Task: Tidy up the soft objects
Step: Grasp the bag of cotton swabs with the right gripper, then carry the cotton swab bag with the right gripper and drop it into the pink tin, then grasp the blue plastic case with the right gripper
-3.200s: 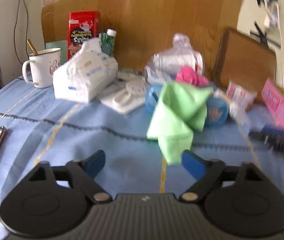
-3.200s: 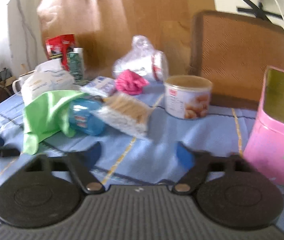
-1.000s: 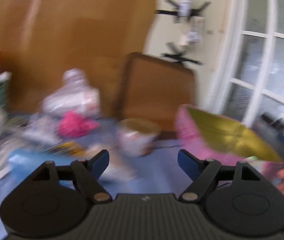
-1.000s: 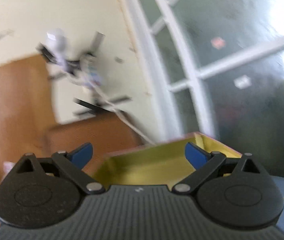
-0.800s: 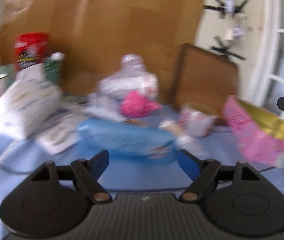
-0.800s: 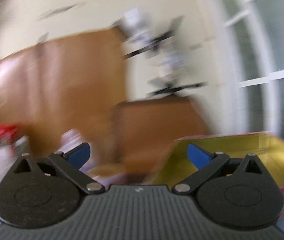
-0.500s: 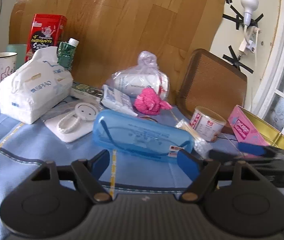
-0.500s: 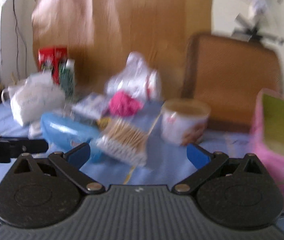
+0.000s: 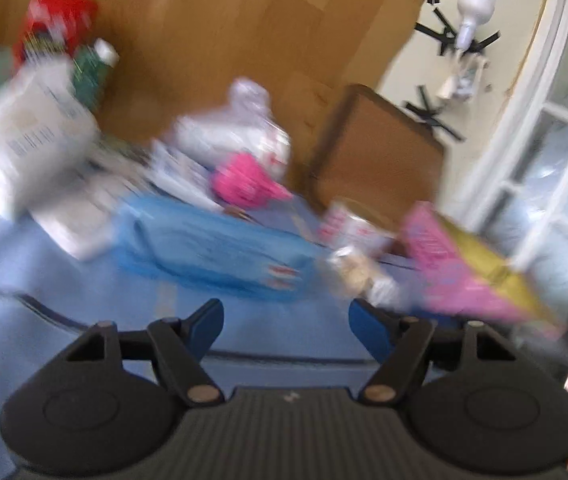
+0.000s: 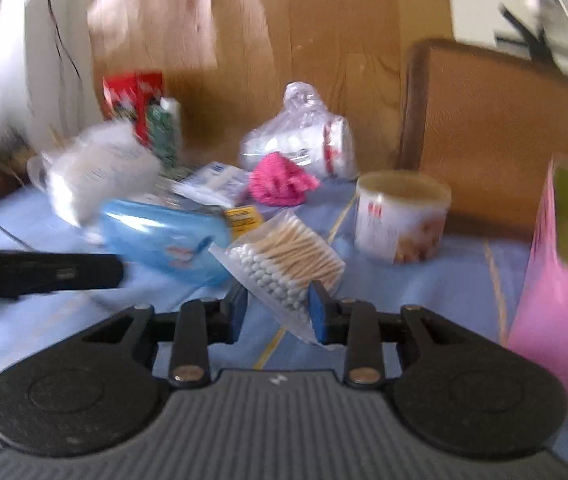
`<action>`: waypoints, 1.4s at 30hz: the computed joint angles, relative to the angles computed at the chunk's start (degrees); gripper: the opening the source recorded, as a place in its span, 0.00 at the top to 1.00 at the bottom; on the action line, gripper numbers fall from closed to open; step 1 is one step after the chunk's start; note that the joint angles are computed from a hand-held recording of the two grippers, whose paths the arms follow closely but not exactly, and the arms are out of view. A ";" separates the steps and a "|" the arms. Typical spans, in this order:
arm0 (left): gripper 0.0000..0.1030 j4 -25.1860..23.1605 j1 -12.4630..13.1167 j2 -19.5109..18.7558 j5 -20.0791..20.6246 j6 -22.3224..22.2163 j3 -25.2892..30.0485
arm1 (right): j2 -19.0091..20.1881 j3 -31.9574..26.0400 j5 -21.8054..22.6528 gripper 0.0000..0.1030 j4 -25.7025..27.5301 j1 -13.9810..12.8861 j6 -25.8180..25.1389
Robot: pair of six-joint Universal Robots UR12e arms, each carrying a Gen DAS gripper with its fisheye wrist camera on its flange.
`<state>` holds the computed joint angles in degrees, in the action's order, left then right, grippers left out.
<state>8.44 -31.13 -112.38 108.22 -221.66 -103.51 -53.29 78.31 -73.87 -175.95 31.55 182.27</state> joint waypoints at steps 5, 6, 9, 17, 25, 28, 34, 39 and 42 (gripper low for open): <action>0.26 2.08 1.19 -1.83 -13.25 -1.60 3.26 | -3.44 7.24 6.75 0.67 -7.34 -2.63 4.91; 0.26 1.27 1.07 -2.33 -14.22 -0.94 4.46 | -4.15 8.55 2.61 0.67 -9.21 -1.87 1.01; 0.47 -2.48 0.70 -4.14 -17.22 1.80 8.79 | -4.65 10.38 -0.94 0.67 -13.27 -0.86 -3.92; 0.57 -6.91 -1.89 -7.92 -15.99 11.40 19.44 | -3.81 12.16 -14.12 0.69 -29.43 -0.01 -6.26; 0.40 -18.15 -4.83 -17.03 -8.04 20.50 35.83 | -0.45 7.67 -34.17 0.47 -30.14 -0.61 -9.86; 0.40 -16.57 -5.02 -17.09 -7.32 19.83 35.06 | -0.64 8.30 -37.04 0.42 -29.54 -1.43 -5.05; 0.38 -10.42 -4.74 -11.94 -2.57 18.67 24.95 | -1.04 9.87 -33.85 0.36 -33.78 -1.37 -1.62; 0.38 -9.98 -4.27 -4.87 5.89 13.16 13.10 | -2.33 11.33 -22.93 0.36 -34.57 -1.62 1.25; 0.38 -11.56 -4.13 -1.45 12.24 7.93 7.52 | -3.24 10.82 -11.26 0.36 -28.01 -2.34 4.57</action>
